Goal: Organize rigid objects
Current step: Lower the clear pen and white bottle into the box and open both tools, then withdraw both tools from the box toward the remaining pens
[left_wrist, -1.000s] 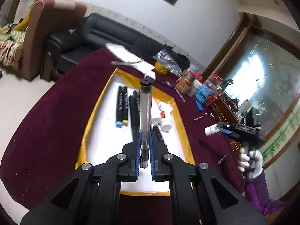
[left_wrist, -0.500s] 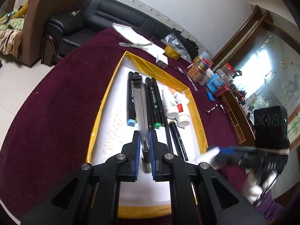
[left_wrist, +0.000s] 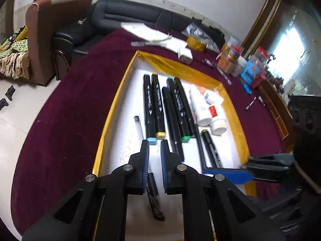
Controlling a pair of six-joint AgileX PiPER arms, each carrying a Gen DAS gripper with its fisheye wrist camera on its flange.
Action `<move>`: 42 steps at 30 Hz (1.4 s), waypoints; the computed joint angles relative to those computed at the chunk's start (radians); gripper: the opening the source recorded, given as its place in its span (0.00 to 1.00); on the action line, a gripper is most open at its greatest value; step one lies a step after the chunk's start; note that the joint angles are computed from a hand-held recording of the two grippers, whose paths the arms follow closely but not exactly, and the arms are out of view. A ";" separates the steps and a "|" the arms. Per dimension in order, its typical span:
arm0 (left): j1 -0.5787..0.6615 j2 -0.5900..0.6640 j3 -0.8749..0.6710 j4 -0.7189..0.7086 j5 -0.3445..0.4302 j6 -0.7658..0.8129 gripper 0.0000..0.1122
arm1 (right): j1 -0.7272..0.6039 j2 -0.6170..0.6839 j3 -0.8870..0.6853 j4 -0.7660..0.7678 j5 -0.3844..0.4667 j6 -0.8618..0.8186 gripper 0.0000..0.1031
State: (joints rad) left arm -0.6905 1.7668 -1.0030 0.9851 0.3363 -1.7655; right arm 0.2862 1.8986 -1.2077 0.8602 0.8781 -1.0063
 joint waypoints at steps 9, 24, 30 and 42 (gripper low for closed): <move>-0.198 -0.148 0.054 0.190 0.353 -0.253 0.63 | 0.049 0.071 -0.076 -0.089 -0.103 0.152 0.31; -0.394 0.131 -0.355 0.103 0.785 -0.010 0.72 | -0.323 -0.259 0.253 0.243 -0.108 -0.365 0.55; -0.408 0.210 -0.485 0.019 0.817 0.078 0.72 | -0.462 -0.204 0.231 0.256 -0.060 -0.396 0.58; -0.414 0.373 -0.773 -0.072 0.872 0.301 0.72 | -0.731 -0.034 0.066 0.226 0.058 -0.349 0.58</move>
State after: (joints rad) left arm -1.1046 2.1395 -1.7763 0.9132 1.2085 -1.4645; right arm -0.4447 1.8649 -1.1415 1.0862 0.9364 -1.3550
